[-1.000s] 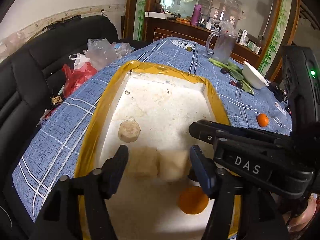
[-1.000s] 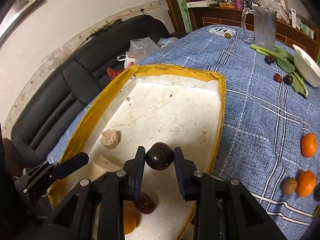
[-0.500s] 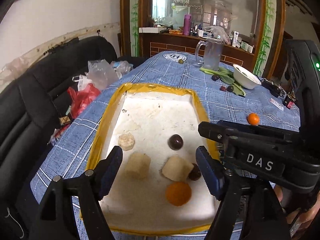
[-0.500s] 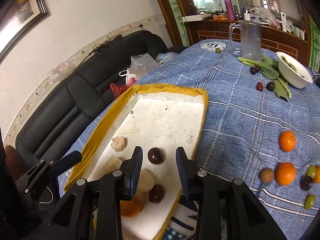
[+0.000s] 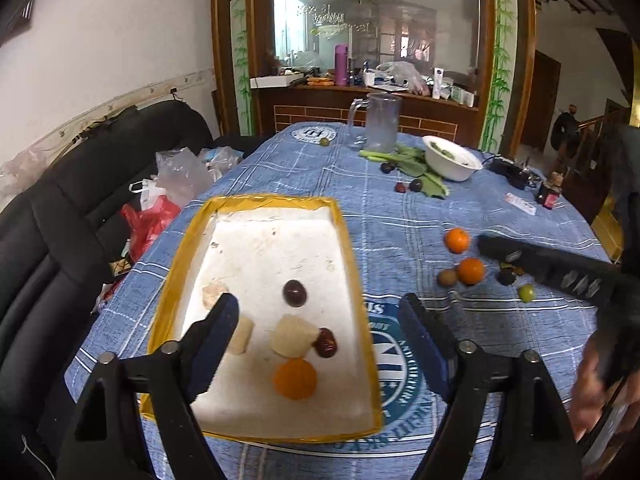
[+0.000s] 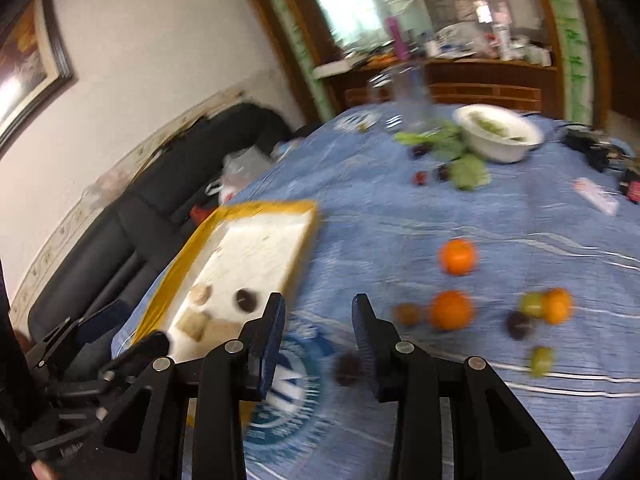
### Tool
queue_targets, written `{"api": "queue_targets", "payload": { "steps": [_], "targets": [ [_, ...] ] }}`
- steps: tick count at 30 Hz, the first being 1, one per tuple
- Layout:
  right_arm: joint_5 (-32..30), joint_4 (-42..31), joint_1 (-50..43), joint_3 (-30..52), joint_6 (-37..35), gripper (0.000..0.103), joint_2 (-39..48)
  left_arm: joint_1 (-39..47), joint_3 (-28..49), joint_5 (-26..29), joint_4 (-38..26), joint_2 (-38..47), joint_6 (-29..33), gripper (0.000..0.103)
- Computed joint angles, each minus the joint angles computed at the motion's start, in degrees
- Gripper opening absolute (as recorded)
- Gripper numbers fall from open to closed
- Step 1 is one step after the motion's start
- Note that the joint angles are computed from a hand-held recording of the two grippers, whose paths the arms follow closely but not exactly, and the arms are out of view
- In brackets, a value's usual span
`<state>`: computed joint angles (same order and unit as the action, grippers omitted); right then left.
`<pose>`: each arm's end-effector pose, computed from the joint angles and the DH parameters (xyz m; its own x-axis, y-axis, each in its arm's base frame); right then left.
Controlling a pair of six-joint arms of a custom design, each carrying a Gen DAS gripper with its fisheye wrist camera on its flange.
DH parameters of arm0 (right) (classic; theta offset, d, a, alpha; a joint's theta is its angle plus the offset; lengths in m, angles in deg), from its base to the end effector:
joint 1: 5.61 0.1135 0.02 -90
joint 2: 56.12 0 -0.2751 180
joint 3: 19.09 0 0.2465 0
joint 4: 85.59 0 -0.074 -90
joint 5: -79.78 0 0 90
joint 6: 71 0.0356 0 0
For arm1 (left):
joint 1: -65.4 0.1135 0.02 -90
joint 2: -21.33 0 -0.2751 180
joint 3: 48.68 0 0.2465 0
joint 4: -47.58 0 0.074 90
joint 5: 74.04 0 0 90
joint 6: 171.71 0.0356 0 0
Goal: Organize fruits
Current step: 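Move both tools back toward the oranges and grapes on the cloth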
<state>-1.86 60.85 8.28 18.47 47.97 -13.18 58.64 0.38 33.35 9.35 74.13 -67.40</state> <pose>0.1459 0.0307 0.2091 -0.5956 0.3463 -0.7247 0.1838 0.9371 0.2968 0.1774 -0.0317 0.2443 -0.5612 0.3040 -0.7698 0.4868 0.8735 -0.0099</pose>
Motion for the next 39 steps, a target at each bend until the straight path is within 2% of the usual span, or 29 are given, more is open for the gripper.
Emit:
{"api": "queue_targets", "payload": {
  "steps": [2,4,6,7,12,18,20,23,24,29,33,37,39],
  "targets": [
    [-3.31,-6.24,-8.42,-0.36,-3.26,0.052,-7.99,-2.03,-0.53,-1.17,0.06,-0.58,-1.15,0.084],
    [-8.89,-11.57,-19.72,-0.35,-8.15,0.053,-13.64,-4.35,-1.0,-2.35,0.18,-0.52,-1.98,0.084],
    [-14.93,-14.7,-30.7,-0.47,-13.54,0.053,-15.72,-6.6,-1.53,-3.24,0.38,-0.57,-2.83,0.084],
    [-18.14,-15.53,-35.89,-0.84,-16.24,0.053,-15.98,-8.13,-1.9,-3.91,0.52,-0.69,-3.27,0.084],
    [-24.17,-12.81,-45.95,-3.77,-20.91,0.053,-12.36,-12.33,-2.89,-6.31,1.25,-0.6,-4.04,0.084],
    [-23.13,-3.42,-47.73,-7.08,-21.39,0.053,-2.7,-14.19,-2.51,-6.56,2.67,2.38,-5.27,0.083],
    [-21.57,0.05,-46.98,-7.29,-20.94,0.053,0.87,-15.44,-2.12,-7.12,3.45,3.81,-6.27,0.083],
    [-14.71,4.81,-43.51,-5.66,-19.35,0.053,8.3,-18.52,-0.8,-8.48,4.16,6.9,-7.92,0.083],
    [-14.84,6.37,-44.09,-5.32,-19.18,0.053,10.35,-19.57,-0.6,-8.79,4.49,7.56,-8.25,0.083],
    [-20.13,13.23,-49.41,-6.37,-19.43,0.052,15.64,-27.17,0.65,-11.07,8.6,11.44,-9.51,0.083],
    [-24.42,14.59,-52.91,-6.64,-21.31,0.05,18.55,-32.01,3.17,-8.93,14.02,19.83,-10.62,0.083],
    [-29.75,14.97,-55.94,-6.37,-22.54,0.05,19.97,-37.28,5.75,-10.8,19.26,27.43,-9.98,0.066],
    [-31.1,14.99,-57.1,-6.24,-23.03,0.05,20.18,-38.03,7.68,-10.04,20.55,31.43,-9.54,0.063]
  ]
}}
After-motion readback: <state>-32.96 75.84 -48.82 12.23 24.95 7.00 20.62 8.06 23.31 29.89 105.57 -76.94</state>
